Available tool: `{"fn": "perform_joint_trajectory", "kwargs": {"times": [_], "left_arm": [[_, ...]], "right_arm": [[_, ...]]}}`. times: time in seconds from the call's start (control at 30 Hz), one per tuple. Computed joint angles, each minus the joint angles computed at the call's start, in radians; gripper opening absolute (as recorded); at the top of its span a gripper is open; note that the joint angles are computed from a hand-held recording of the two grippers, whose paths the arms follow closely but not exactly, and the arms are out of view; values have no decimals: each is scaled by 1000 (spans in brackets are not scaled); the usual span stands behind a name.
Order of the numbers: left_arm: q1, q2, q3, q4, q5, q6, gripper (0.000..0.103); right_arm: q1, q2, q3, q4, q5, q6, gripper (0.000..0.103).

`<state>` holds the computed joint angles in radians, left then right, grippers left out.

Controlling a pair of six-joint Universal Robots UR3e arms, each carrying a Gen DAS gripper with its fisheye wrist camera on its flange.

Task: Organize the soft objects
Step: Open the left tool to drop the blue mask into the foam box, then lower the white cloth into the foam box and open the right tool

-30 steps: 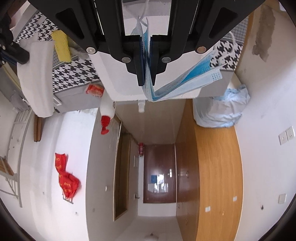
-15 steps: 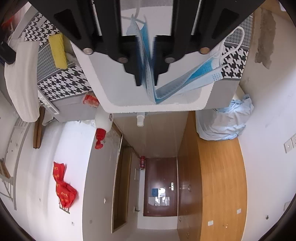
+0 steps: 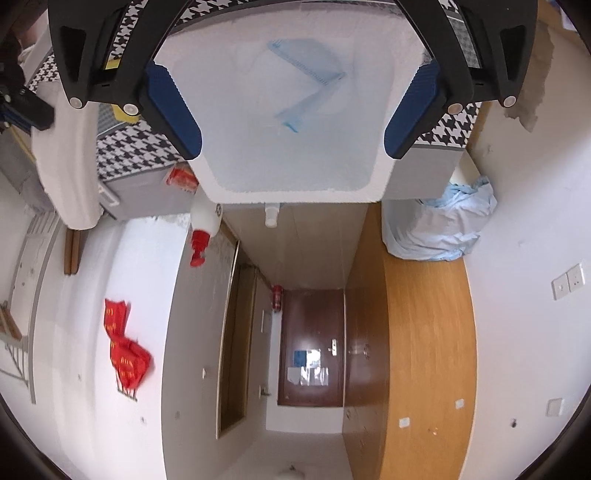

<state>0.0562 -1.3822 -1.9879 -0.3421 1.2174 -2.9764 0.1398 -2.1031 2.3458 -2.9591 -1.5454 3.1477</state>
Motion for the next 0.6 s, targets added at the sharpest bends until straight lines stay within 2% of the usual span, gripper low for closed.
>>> {"fn": "perform_joint_trajectory", "kwargs": {"times": [0.27,0.37,0.6], "left_arm": [[39,123,-99,29,-20,38,100],[97,180,-138,5,-81,50,100],[209,274,-217,6,-128,48,102]], "right_arm": [[31,54,-24,-44,-13,-2,9],[53,82,-41,-60,-28,-1,9],[100,146,-87,-83,-60,8,9]]}}
